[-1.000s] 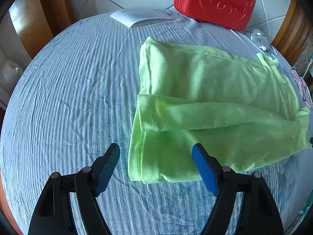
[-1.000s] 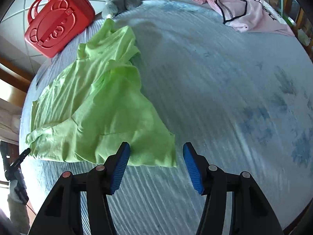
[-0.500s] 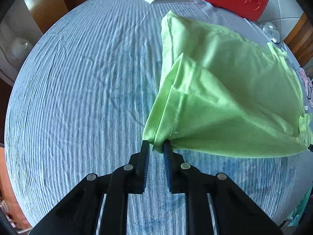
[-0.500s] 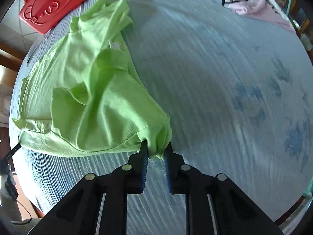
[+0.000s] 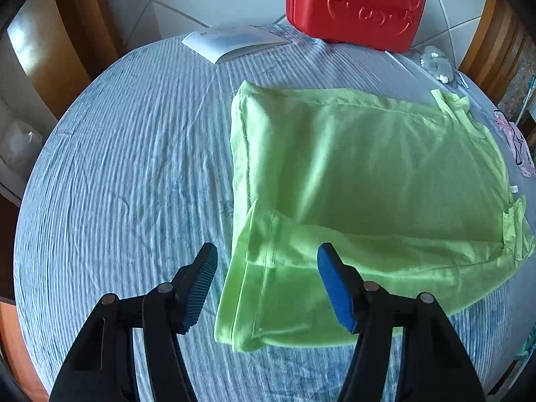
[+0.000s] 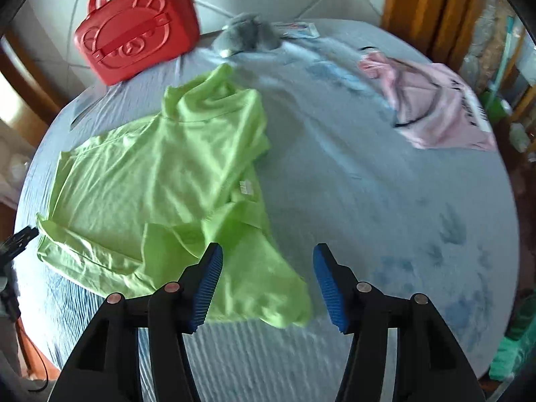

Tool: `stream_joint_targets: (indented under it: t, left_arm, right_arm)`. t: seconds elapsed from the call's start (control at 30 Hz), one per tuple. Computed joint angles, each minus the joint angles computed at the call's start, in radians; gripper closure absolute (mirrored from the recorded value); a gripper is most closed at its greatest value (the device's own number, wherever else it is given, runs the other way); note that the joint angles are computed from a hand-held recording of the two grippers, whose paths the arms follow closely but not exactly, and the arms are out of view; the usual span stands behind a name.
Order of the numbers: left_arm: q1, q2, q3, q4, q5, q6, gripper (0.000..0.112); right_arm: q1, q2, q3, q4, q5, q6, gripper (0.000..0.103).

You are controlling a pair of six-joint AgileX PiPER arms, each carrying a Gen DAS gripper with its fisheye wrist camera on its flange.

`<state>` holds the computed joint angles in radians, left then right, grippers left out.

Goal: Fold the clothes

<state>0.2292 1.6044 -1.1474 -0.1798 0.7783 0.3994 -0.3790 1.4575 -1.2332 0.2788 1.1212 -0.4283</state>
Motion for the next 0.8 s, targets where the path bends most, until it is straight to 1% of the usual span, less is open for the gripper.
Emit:
stream_joint_targets:
  t: [0.03,0.1,0.13,0.17,0.2,0.23,0.27,0.33,0.37,0.4,0.43,0.47,0.5,0.57,0.6,0.63,0.7,0.73,0.8]
  left_arm:
    - [-0.012,0.026,-0.010,0.016,-0.016,-0.024,0.049]
    - [-0.031,0.073,-0.035,0.050,-0.022,-0.075,0.051]
    - [-0.038,0.088,-0.042,0.075,-0.026,-0.106,0.066]
    - [-0.044,0.103,-0.049,0.101,-0.030,-0.136,0.091]
    - [-0.051,0.119,-0.057,0.126,-0.034,-0.167,0.099]
    - [-0.057,0.134,-0.064,0.152,-0.036,-0.198,0.101]
    - [-0.050,0.138,-0.072,0.144,-0.030,-0.211,0.101]
    - [-0.035,0.146,-0.089,0.130,-0.017,-0.237,0.101]
    - [-0.030,0.147,-0.096,0.125,-0.002,-0.239,0.098]
    - [-0.025,0.149,-0.104,0.120,0.013,-0.241,0.097]
    - [-0.018,0.137,-0.111,0.102,0.031,-0.221,0.096]
    - [-0.012,0.126,-0.119,0.085,0.049,-0.201,0.090]
    - [-0.005,0.115,-0.128,0.068,0.067,-0.182,0.084]
    - [0.015,0.082,-0.164,0.007,0.093,-0.106,0.047]
    - [0.025,0.083,-0.200,-0.027,0.110,-0.067,0.042]
    - [0.033,0.097,-0.245,-0.055,0.128,-0.042,0.039]
    - [0.034,0.175,-0.369,-0.091,0.164,-0.022,0.038]
    - [0.022,0.236,-0.441,-0.069,0.175,-0.042,0.039]
    - [-0.001,0.363,-0.604,-0.024,0.213,-0.080,0.039]
  right_arm:
    - [0.031,0.018,0.004,0.003,-0.016,0.016,0.048]
    - [0.082,0.065,0.014,0.019,-0.057,0.031,0.048]
    - [0.107,0.085,0.020,0.015,-0.078,0.047,0.049]
    - [0.127,0.113,0.019,0.001,-0.091,0.051,0.056]
    - [0.147,0.142,0.016,-0.015,-0.101,0.057,0.091]
    - [0.166,0.168,0.007,-0.054,-0.100,0.085,0.101]
    - [0.178,0.189,0.002,-0.085,-0.116,0.113,0.101]
    - [0.147,0.200,0.000,-0.061,-0.150,0.140,0.101]
    - [0.131,0.207,-0.002,-0.047,-0.165,0.150,0.101]
    - [0.116,0.214,-0.013,-0.041,-0.154,0.156,0.096]
    - [0.102,0.223,-0.026,-0.037,-0.139,0.164,0.090]
    - [0.100,0.239,-0.059,-0.059,-0.089,0.176,0.067]
    - [0.104,0.229,-0.073,-0.088,-0.069,0.186,0.053]
    - [0.097,0.192,-0.112,-0.086,-0.044,0.156,0.053]
    - [0.092,0.182,-0.143,-0.073,-0.030,0.139,0.053]
    - [0.095,0.184,-0.194,-0.062,-0.021,0.122,0.053]
    - [0.109,0.231,-0.297,-0.030,-0.009,0.086,0.053]
    - [0.125,0.265,-0.345,-0.028,-0.007,0.091,0.053]
    - [0.166,0.377,-0.482,-0.027,-0.004,0.123,0.053]
